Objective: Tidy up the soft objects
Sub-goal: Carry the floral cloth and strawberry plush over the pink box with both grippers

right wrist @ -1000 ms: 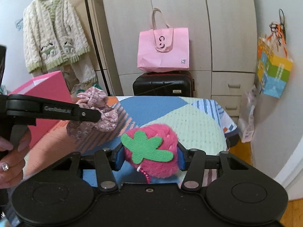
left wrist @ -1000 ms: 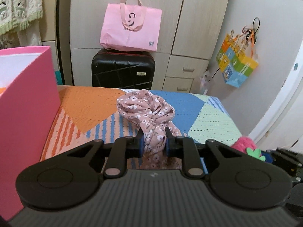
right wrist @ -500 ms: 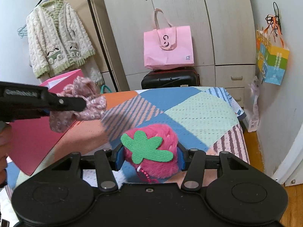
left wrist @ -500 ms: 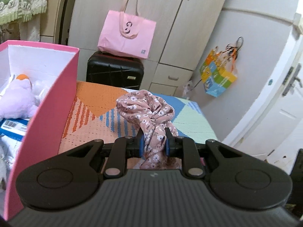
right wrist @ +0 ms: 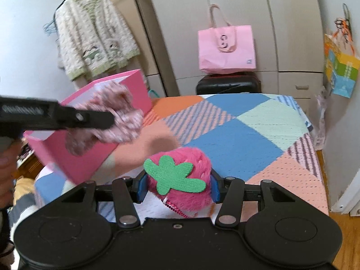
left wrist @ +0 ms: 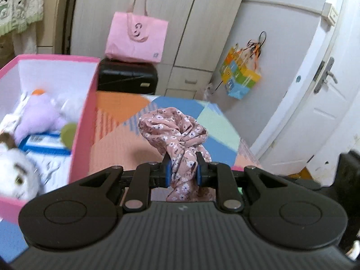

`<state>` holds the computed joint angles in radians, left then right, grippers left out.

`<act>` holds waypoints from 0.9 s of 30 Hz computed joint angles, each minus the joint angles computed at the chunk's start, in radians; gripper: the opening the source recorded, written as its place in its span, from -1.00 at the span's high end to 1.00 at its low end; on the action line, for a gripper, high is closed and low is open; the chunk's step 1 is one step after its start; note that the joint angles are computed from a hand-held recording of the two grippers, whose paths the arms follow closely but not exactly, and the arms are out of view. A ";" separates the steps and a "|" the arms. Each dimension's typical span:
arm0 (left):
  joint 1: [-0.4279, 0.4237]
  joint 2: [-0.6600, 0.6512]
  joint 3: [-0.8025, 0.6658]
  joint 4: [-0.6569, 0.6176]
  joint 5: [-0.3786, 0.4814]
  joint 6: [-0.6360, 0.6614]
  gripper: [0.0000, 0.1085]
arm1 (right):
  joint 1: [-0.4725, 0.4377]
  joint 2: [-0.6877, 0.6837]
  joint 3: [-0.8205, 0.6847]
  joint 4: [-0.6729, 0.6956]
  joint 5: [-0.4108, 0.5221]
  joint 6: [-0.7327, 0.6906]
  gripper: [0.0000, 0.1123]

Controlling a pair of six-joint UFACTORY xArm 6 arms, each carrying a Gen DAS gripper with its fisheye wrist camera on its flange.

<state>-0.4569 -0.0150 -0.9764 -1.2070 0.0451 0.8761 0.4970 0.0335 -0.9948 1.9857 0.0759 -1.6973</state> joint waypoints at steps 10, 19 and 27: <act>0.132 -0.227 0.212 0.121 0.216 -0.068 0.65 | 0.057 -0.117 0.102 -0.490 0.116 0.435 -0.02; 0.357 -0.369 0.257 0.199 0.535 -0.118 0.65 | 0.058 -0.111 0.027 -0.753 0.318 0.635 -0.02; 0.457 -0.450 0.255 0.188 0.588 -0.095 0.65 | 0.097 -0.061 -0.087 -0.775 0.347 0.629 -0.02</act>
